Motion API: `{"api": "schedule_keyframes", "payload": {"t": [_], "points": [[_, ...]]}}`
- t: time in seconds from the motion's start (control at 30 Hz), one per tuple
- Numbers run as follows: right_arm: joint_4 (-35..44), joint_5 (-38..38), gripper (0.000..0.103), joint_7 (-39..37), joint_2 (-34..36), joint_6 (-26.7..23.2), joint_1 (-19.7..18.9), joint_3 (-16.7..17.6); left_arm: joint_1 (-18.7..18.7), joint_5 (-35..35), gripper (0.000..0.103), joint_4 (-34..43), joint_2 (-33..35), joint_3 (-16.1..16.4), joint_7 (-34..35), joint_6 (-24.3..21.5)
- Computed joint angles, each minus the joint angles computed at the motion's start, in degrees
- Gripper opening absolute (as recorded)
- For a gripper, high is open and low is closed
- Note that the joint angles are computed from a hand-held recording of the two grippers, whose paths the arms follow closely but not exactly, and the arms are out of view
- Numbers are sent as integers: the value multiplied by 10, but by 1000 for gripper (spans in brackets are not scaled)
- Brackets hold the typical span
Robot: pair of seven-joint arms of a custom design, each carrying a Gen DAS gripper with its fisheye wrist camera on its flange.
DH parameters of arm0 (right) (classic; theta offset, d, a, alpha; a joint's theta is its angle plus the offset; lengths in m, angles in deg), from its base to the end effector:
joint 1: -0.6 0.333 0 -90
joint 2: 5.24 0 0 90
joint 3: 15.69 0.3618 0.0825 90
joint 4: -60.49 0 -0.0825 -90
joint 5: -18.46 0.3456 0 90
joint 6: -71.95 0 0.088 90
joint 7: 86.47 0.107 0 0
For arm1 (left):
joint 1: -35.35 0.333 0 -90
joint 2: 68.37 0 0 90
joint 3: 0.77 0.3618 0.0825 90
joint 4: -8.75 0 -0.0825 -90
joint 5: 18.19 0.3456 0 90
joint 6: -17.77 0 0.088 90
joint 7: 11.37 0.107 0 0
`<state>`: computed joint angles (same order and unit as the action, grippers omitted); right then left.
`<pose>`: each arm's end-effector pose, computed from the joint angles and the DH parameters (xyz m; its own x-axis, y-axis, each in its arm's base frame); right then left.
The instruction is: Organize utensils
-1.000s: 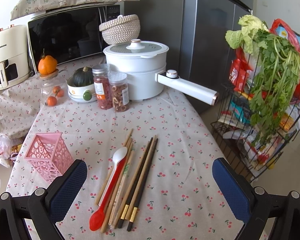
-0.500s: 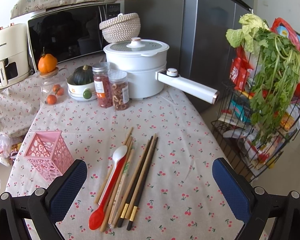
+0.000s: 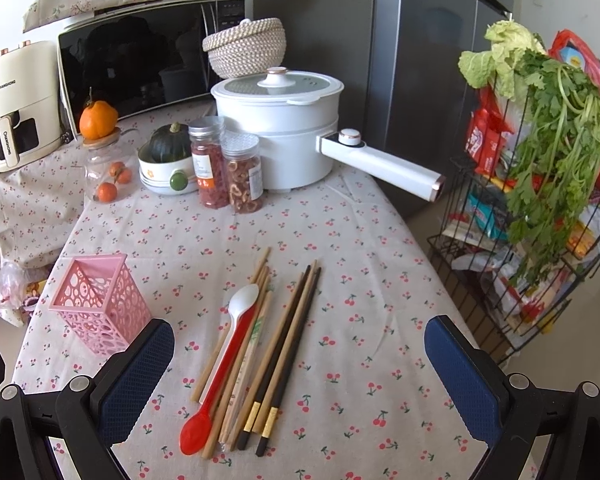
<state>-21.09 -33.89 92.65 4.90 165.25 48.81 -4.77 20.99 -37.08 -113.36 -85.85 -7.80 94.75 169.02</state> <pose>0.3800 0.4527 0.6807 -0.4676 -0.8839 0.0020 -0.5639 0.2966 -0.7707 0.4312 -0.1710 0.6836 -0.4577 -0.8859 0.0757 -0.6215 0.2579 -0.7397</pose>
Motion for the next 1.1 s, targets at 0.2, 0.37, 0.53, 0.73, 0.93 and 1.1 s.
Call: {"api": "schedule_keyframes", "payload": {"t": [0.2,0.37,0.53,0.73,0.93,1.1], "points": [[-42,45,103,-3,-31,59,-33,-2,-16,-39,103,63,44,9,67,-84],[-104,112,103,-9,-70,150,-86,-4,0,-25,103,121,96,-19,46,-125],[-174,169,103,8,-111,219,-141,-6,11,-44,74,234,188,-37,22,-255],[-268,247,96,4,-152,347,-197,-10,-6,6,66,358,302,-71,-42,-333],[-286,287,95,-27,-154,357,-223,-2,-38,80,66,504,429,-75,-129,-391],[-307,307,95,-40,-162,373,-237,-3,-57,111,56,599,505,-76,-155,-427]]}}
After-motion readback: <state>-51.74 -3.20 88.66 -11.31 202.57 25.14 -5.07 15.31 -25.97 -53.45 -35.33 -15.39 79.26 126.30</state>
